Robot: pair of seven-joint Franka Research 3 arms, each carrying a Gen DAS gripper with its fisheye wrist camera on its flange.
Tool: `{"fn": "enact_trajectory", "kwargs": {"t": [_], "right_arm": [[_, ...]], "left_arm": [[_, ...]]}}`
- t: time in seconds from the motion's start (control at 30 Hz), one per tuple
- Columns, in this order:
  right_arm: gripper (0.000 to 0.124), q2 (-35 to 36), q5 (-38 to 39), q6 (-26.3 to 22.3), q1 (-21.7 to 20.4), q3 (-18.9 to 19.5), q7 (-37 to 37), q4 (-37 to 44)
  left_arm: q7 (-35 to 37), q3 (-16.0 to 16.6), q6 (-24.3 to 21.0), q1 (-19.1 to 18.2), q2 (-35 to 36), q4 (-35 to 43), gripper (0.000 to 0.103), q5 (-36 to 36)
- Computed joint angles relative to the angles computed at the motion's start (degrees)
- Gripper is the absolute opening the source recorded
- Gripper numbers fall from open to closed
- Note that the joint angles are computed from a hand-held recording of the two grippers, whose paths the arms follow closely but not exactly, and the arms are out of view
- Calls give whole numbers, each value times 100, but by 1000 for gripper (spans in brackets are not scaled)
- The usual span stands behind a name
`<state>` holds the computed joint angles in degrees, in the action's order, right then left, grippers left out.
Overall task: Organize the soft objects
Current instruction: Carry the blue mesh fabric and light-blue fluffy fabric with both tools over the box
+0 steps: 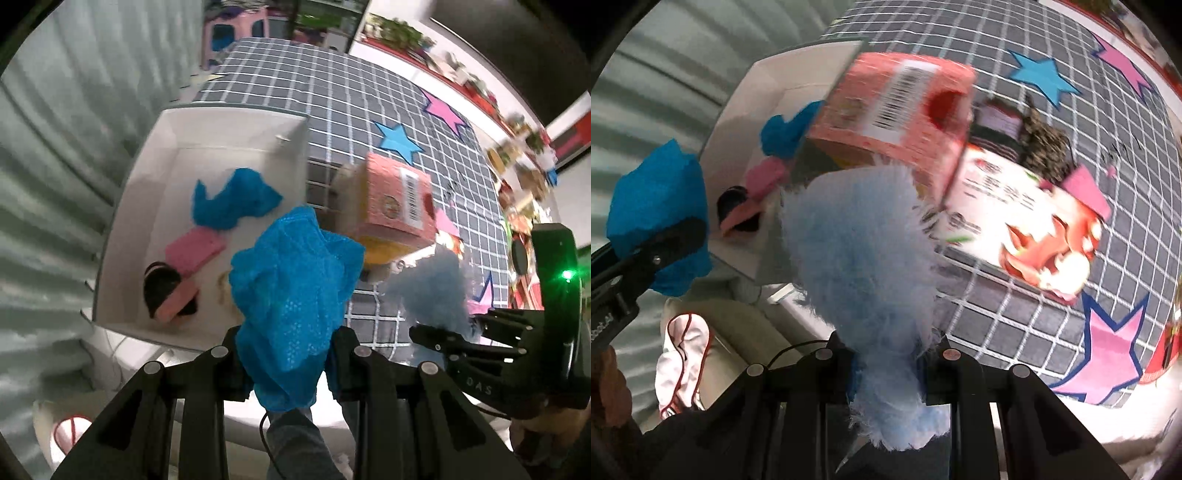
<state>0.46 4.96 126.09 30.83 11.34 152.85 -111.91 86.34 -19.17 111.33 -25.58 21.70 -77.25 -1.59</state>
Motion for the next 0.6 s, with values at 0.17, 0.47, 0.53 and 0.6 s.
{"fn": "enact_trajectory", "kwargs": {"t": [0.17, 0.47, 0.53, 0.6], "right_arm": [[24, 363, -105, -239, 33, -32, -296, 601], [24, 1232, -74, -451, 70, -240, -835, 1913], [24, 1422, -98, -540, 74, -301, -920, 2225], [24, 1675, -158, -681, 84, -365, -1034, 2652]], "left_arm": [[-138, 66, 166, 112, -79, -151, 32, -30], [-611, 206, 189, 262, 150, 122, 32, 70], [-765, 246, 135, 290, 280, 295, 32, 106], [-862, 263, 120, 325, 368, 407, 32, 119]]}}
